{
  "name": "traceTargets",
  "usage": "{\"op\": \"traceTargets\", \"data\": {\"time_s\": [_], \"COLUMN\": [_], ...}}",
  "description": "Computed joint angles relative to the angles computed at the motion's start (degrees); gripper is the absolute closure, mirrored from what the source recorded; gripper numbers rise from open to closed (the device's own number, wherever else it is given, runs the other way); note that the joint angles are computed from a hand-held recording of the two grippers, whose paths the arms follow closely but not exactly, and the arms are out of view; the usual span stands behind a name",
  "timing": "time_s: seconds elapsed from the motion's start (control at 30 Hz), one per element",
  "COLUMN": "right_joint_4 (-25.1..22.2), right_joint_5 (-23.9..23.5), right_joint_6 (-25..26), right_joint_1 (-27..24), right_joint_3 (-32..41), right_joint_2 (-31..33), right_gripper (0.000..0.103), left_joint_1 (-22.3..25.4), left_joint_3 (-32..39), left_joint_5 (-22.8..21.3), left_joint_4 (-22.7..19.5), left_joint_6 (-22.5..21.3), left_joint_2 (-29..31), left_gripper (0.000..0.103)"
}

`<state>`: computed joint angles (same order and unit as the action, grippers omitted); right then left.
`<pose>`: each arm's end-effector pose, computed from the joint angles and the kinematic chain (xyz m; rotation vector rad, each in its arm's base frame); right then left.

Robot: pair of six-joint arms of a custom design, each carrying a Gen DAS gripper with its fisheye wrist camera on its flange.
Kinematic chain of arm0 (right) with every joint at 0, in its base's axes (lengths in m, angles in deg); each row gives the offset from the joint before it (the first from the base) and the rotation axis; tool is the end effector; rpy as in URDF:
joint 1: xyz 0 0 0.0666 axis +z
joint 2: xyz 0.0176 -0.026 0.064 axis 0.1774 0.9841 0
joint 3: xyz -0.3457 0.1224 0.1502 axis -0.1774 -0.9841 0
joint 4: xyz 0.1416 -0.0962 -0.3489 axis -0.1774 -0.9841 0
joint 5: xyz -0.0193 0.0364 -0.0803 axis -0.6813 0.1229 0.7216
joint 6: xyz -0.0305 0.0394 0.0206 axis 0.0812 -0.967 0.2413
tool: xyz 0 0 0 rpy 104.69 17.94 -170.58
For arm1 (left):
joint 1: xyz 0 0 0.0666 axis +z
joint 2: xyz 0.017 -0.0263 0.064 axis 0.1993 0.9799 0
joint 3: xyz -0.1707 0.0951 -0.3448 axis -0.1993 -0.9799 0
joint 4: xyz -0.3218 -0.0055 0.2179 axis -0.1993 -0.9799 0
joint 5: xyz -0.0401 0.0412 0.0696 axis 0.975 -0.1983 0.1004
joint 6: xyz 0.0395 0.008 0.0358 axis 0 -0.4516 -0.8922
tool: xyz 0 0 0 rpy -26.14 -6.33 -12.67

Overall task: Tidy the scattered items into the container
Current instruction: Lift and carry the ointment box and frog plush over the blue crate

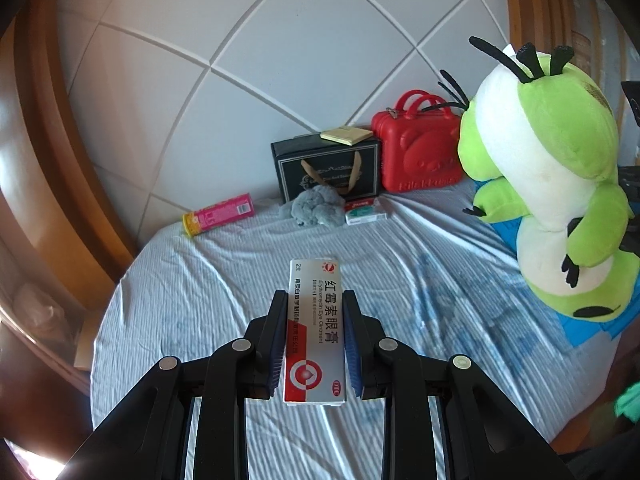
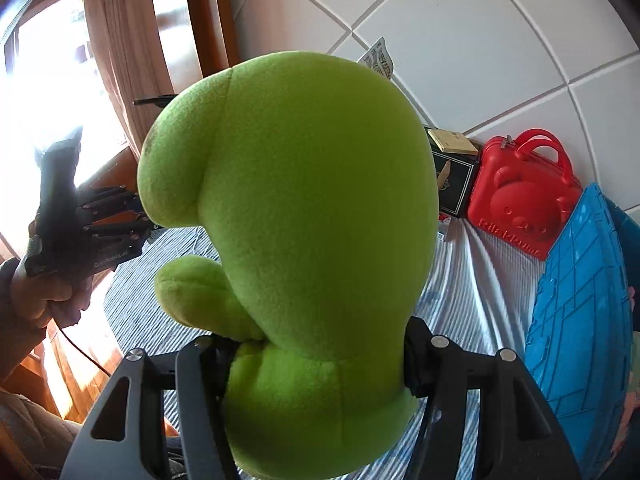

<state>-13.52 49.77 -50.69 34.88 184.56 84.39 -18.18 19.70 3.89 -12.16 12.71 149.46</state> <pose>0.4691 0.2281 0.6392 -0.9845 2.2171 0.4905 0.3970 -0.2111 0.5471 0.1319 2.2985 0.0777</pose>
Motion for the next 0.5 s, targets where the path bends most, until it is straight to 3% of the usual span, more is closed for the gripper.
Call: {"op": "traceTargets", "data": {"time_s": [0.5], "right_joint_4": [-2.94], "right_joint_5": [-9.52], "right_joint_6": [4.11], "right_joint_1": [-13.51], "right_joint_3": [7.08], "right_joint_2": [-1.06], "right_gripper": [0.044], "left_joint_1": [-9.94], "left_joint_3": [23.24], "left_joint_5": [-6.33], "left_joint_4": [-5.98], "left_joint_6": [0.71], "left_joint_2": [13.41], "left_gripper": [0.078]}}
